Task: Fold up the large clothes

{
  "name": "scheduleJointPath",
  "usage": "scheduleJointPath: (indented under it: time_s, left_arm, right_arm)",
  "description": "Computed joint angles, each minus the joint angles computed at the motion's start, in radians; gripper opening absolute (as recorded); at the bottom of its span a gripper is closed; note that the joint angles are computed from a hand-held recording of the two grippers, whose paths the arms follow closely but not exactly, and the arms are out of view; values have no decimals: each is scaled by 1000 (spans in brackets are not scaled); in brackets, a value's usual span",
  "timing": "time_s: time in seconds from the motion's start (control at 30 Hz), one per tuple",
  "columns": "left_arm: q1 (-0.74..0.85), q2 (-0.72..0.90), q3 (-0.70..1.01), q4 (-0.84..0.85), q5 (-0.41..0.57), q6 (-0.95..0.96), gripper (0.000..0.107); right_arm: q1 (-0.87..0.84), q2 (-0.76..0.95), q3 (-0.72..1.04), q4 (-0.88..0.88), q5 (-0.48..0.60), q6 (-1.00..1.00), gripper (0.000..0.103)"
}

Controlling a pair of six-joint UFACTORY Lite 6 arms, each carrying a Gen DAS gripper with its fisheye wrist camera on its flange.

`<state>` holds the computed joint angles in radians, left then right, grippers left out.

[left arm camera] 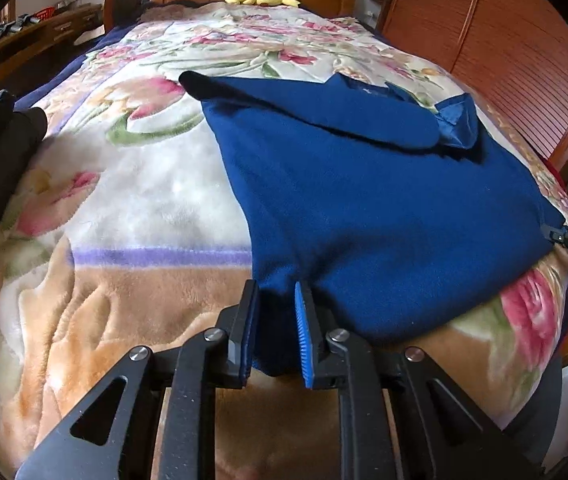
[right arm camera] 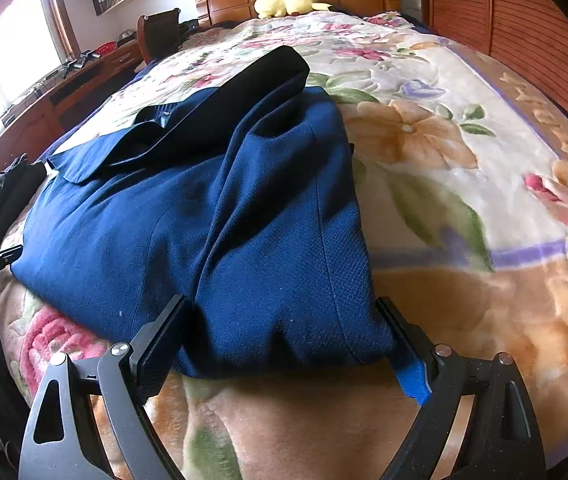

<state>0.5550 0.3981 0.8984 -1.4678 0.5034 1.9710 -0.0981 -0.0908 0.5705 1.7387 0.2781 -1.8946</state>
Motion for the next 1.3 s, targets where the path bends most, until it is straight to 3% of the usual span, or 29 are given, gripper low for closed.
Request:
scheduleJointPath:
  time_s: [0.13,0.4,0.6,0.7,0.77,0.87,1.07,1.17,1.3]
  left_arm:
    - [-11,-33,-12,59,-25,-81,19]
    - [60,-157,-108,189,40,-106,19]
    - [29,-109,-93,122,2,-53,19]
    - [18,-80,-72,99,4,-46,19]
    - [6,-95,-88,72,-10,18,17]
    - [44,-95,-68,143,56,-16,8]
    - [139,-244,-124,200,171,-26,3]
    - [185,-324,-157,249,223,-45,1]
    - [297,-404,-189,344,341,-62,1]
  right_arm:
    - [0,6,-2,28,6,-29,91]
    - [15,17,-8,77,5,-89,90]
    - [23,34,3,102,7,-107,89]
    - [16,27,-6,84,26,-105,77]
    - [19,9,-17,44,41,-95,48]
    - [43,-40,-39,42,22,-116,30]
    - [39,-165,-71,-52,32,-22,22]
    - [38,-277,-108,-202,37,120,21]
    - [-24,-460,-181,-498,127,375,21]
